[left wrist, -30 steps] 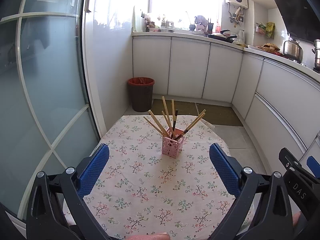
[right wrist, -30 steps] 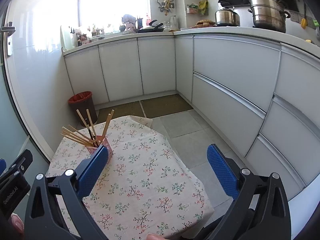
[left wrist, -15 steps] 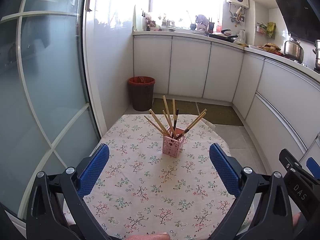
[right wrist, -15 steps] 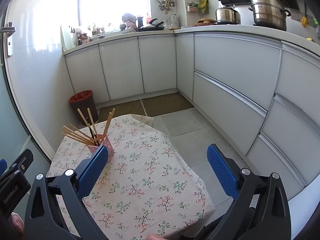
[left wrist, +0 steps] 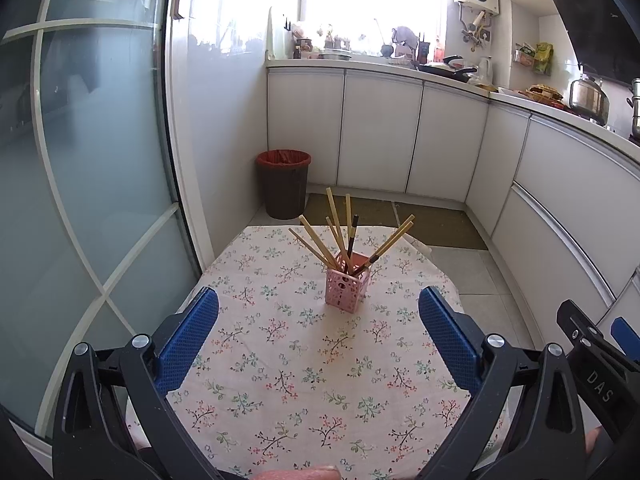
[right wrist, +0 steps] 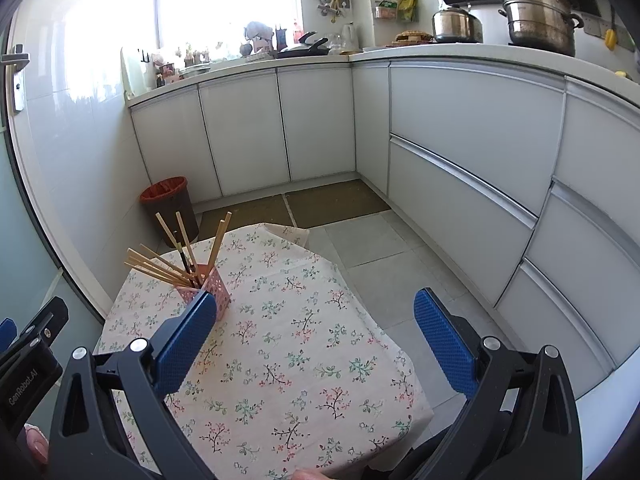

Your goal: Organize utensils

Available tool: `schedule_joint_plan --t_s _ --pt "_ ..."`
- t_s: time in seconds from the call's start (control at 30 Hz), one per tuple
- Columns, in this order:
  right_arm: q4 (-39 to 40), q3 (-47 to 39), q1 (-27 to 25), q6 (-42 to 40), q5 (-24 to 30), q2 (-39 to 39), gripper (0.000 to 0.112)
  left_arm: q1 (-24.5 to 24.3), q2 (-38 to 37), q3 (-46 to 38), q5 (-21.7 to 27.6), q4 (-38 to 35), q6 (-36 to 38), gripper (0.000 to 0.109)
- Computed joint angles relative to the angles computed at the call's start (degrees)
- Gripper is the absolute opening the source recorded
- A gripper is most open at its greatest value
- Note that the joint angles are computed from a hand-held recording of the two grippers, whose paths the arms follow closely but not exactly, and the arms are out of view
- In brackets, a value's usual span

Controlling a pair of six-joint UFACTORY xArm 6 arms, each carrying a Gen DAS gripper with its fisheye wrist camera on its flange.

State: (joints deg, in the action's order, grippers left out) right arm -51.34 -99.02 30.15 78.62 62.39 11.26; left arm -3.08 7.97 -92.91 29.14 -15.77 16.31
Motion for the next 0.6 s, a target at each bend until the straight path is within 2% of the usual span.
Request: schedule_joint_plan --t_s 0.4,0.53,0.6 --pt "1.14 -0.06 -0.39 -0.43 -0.53 0.15 0.096 -0.22 0.06 0.29 -0.25 0.64 0.45 0.095" --pt "1.1 0.32 -0.38 -0.16 -0.94 -0.13 0.096 -0.23 0.03 0.6 -1.11 -1.7 2.82 0.082" --pt "1.04 0.42 -0.34 -0.05 -0.97 -0.17 0.096 -0.24 -0.13 0.86 -1.57 -2.92 4.41 0.08"
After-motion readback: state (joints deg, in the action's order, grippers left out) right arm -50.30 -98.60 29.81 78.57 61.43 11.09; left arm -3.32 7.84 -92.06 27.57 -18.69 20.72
